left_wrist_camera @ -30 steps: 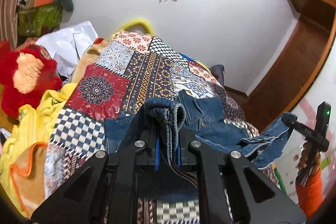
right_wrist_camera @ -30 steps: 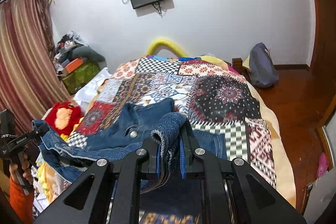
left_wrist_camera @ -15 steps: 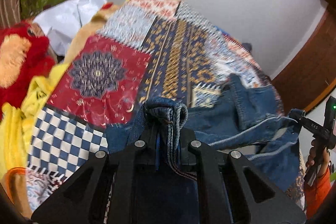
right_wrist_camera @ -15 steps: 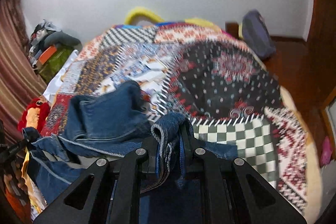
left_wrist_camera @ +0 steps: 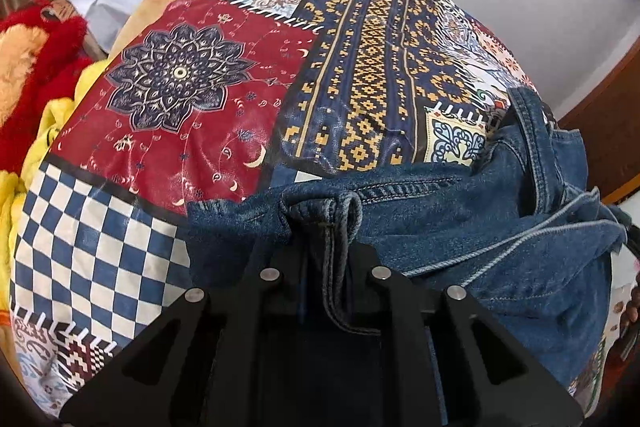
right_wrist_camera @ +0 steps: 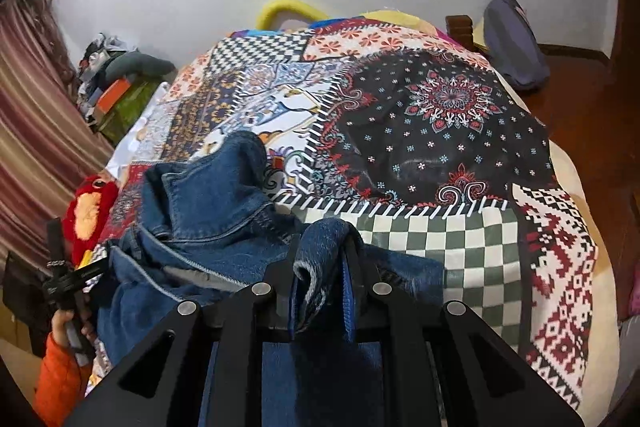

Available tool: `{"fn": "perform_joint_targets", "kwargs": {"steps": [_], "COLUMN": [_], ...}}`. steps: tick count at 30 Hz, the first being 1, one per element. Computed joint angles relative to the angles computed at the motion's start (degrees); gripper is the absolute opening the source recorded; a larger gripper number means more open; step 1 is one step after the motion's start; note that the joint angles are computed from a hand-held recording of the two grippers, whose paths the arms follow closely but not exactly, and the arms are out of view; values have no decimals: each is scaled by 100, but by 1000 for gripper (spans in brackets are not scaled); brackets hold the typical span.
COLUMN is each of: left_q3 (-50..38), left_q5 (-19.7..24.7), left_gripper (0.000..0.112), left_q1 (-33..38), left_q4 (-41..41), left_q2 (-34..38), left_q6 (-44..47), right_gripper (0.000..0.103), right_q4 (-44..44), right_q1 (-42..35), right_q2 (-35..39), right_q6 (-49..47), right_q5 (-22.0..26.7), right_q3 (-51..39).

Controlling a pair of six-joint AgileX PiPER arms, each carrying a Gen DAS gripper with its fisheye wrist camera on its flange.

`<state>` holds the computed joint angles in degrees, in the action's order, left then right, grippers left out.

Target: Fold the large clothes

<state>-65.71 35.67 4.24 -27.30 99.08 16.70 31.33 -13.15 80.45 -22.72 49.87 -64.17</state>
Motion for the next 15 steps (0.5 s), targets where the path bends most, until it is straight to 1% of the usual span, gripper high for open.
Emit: {"fn": "perform_joint_targets", "kwargs": {"steps": [3,4,5,6,7,8,9,10,11,12,13,15], "left_q3": [-63,-67,-55,-65,-68,-92,-97,-87,-83,-90,-141,-232], "left_q5": [49,16,-5,7,20,62,109,155,209,284,401,655], "left_gripper": [17,17,17,17,17,17,17,18,21,23,29,40], "left_q1": [-28,-67,-100,-125,-130,-129,-126,-112,-97,-95,-67,43], "left_q4": [163,276,374,490,583,629,674,684,679,792,824,695], "left_q2": [11,14,-2,-9,-15,-17,-64,-152,-236,-368,-455,-646], "left_q6": [-184,-266,-384,-532,-611,-644,-706,-755,-756,-854,-841,-648], "right_gripper": [12,12,12,12,12,12,12,12,12,12,12,12], "right_q4": [102,269,242,-15,-501,-1074,-1447,-1590,-1504,-1189,-909,-909], "right_q1": [-211,-387,-467,-422,-347,-385,-438,-594,-824,-1116,-1411,-1500], "right_q2": [-217,-289,-376,-466,-667,-926,-1071,-1142,-1173,-1194,-1251,-1417], "right_q6": [-151,-302,-242,36,411,696,908,980,905,600,275,124], "right_q5": [266,422,535,526,291,-53,-168,-54,228,480,787,965], "right_q3": [40,71,66,38,99,208,219,124,-25,-107,-184,-192]}}
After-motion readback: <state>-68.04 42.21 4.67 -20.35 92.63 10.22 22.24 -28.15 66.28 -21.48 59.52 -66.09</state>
